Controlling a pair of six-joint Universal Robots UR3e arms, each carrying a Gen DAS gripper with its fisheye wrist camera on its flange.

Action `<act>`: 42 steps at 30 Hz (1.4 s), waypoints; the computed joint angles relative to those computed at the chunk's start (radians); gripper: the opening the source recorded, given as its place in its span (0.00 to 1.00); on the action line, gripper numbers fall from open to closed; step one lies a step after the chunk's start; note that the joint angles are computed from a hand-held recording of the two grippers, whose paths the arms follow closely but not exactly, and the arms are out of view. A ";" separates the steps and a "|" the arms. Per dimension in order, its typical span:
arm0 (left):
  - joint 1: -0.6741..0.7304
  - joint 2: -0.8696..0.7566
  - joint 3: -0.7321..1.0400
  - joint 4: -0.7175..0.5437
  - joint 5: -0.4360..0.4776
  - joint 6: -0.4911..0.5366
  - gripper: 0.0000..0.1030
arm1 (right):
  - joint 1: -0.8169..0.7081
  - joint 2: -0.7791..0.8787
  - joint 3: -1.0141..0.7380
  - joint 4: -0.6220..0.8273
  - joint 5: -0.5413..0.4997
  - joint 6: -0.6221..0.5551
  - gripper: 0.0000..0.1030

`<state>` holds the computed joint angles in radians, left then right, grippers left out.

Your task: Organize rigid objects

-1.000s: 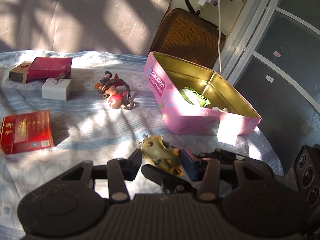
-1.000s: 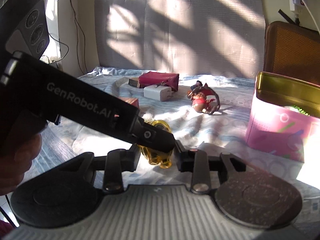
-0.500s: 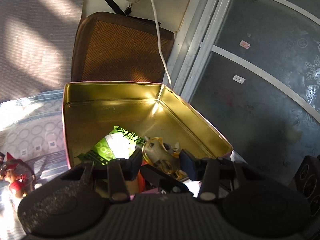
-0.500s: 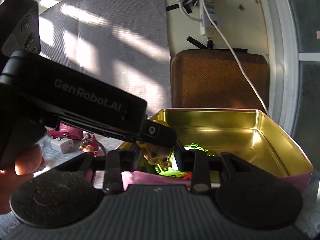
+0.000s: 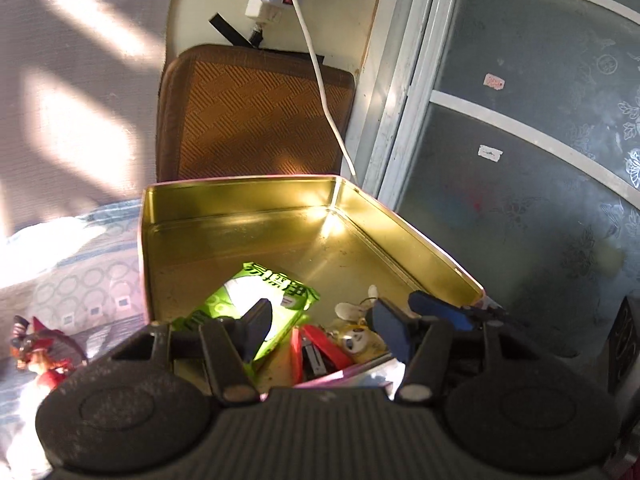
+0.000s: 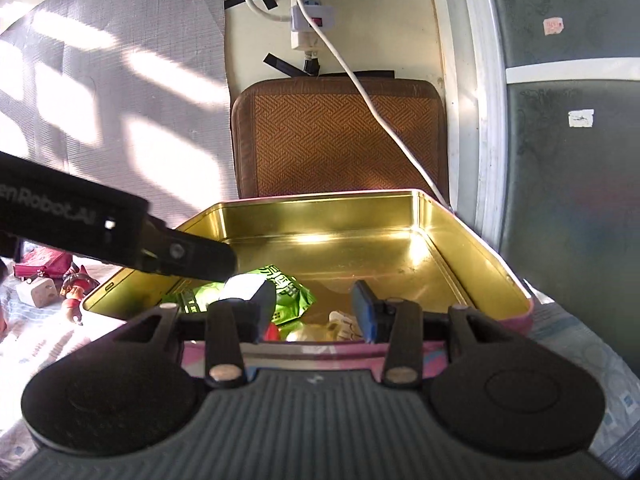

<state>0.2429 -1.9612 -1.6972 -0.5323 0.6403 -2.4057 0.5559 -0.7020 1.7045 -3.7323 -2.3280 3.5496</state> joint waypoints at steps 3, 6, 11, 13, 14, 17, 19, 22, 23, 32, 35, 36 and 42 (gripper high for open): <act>0.111 0.087 -0.142 0.045 -0.037 0.089 0.55 | 0.050 0.018 -0.037 -0.029 -0.031 -0.015 0.43; 0.205 0.138 -0.228 0.055 -0.028 0.147 0.55 | 0.086 0.044 -0.103 -0.043 -0.025 -0.040 0.43; 0.334 0.156 -0.337 0.211 0.064 0.130 0.55 | 0.141 0.101 -0.264 0.016 0.035 -0.060 0.43; 0.387 0.139 -0.337 0.216 0.085 0.127 0.55 | 0.163 0.134 -0.346 0.065 0.065 -0.056 0.43; 0.406 0.125 -0.331 0.225 0.096 0.120 0.55 | 0.172 0.151 -0.387 0.095 0.081 -0.049 0.43; 0.448 0.066 -0.319 0.323 0.146 0.071 0.55 | 0.181 0.197 -0.505 0.200 0.149 -0.030 0.43; 0.473 0.032 -0.306 0.370 0.171 0.050 0.55 | 0.188 0.234 -0.597 0.282 0.183 -0.027 0.43; 0.503 -0.013 -0.277 0.405 0.186 0.030 0.55 | 0.199 0.283 -0.713 0.377 0.219 -0.016 0.43; 0.512 -0.026 -0.271 0.418 0.191 0.025 0.55 | 0.204 0.299 -0.750 0.407 0.226 -0.014 0.43; 0.556 -0.089 -0.268 0.502 0.175 0.018 0.58 | 0.226 0.399 -0.963 0.577 0.228 -0.002 0.43; 0.567 -0.098 -0.285 0.530 0.152 0.022 0.60 | 0.232 0.433 -1.009 0.605 0.194 0.012 0.43; 0.572 -0.101 -0.294 0.542 0.140 0.024 0.61 | 0.236 0.442 -1.020 0.616 0.179 0.022 0.43; 0.626 -0.093 -0.393 0.559 -0.020 0.155 0.62 | 0.235 0.406 -0.901 0.499 0.133 0.099 0.44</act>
